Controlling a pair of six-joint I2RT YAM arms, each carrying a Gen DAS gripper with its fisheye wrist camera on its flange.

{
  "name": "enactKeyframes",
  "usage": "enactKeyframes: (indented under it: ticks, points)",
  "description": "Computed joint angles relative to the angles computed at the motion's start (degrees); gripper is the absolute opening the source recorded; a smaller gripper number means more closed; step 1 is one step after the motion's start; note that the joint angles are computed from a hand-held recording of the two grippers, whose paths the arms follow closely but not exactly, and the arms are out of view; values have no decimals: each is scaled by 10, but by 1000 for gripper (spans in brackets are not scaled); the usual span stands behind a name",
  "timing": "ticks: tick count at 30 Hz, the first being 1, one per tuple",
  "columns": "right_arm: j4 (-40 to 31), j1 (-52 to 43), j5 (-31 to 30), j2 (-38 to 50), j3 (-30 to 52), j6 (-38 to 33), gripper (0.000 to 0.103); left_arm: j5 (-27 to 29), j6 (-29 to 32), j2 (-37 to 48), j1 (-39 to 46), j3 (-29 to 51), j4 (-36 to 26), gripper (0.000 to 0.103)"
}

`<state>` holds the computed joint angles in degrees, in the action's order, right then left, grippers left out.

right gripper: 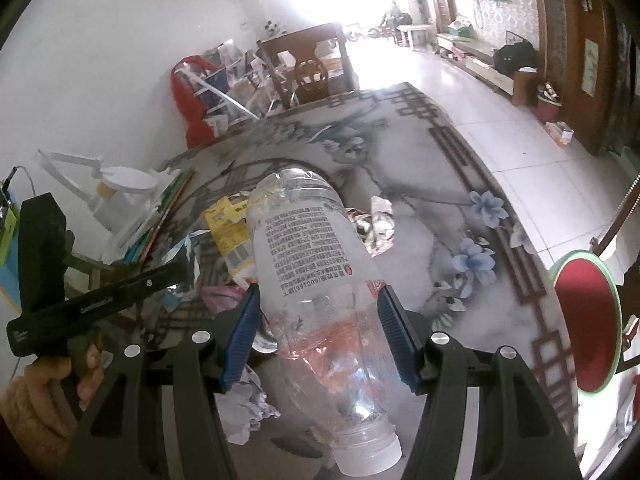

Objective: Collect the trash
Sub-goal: 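Lift the bottle with the right tool while the left tool lifts the wrapper off the table, then carry the bottle into the red bin and open the right tool while the left tool releases the wrapper there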

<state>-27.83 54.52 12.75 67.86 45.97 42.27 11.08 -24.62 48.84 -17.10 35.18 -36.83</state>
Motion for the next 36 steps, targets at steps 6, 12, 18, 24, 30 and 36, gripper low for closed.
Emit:
enactKeyframes:
  ticks: [6,12,18,24,30,36]
  points:
    - [1,-16,-11,-16,-18,1,57,-17,-11,9,-26,7,4,24]
    - [8,-41,-32,-28,-35,-9,57,-38,-33,27,-62,13,12,24]
    - [3,-80,-56,-49,-50,-36,57,-70,-72,58,-111,26,32,24]
    - [4,-154,-112,-66,-66,-91,57,-110,-120,94,-164,48,48,24]
    - [-8,-228,-165,-85,-74,-152,57,-151,-165,142,-221,80,68,24]
    - [-29,-316,-221,-111,-85,-215,57,-187,-207,205,-288,127,87,24]
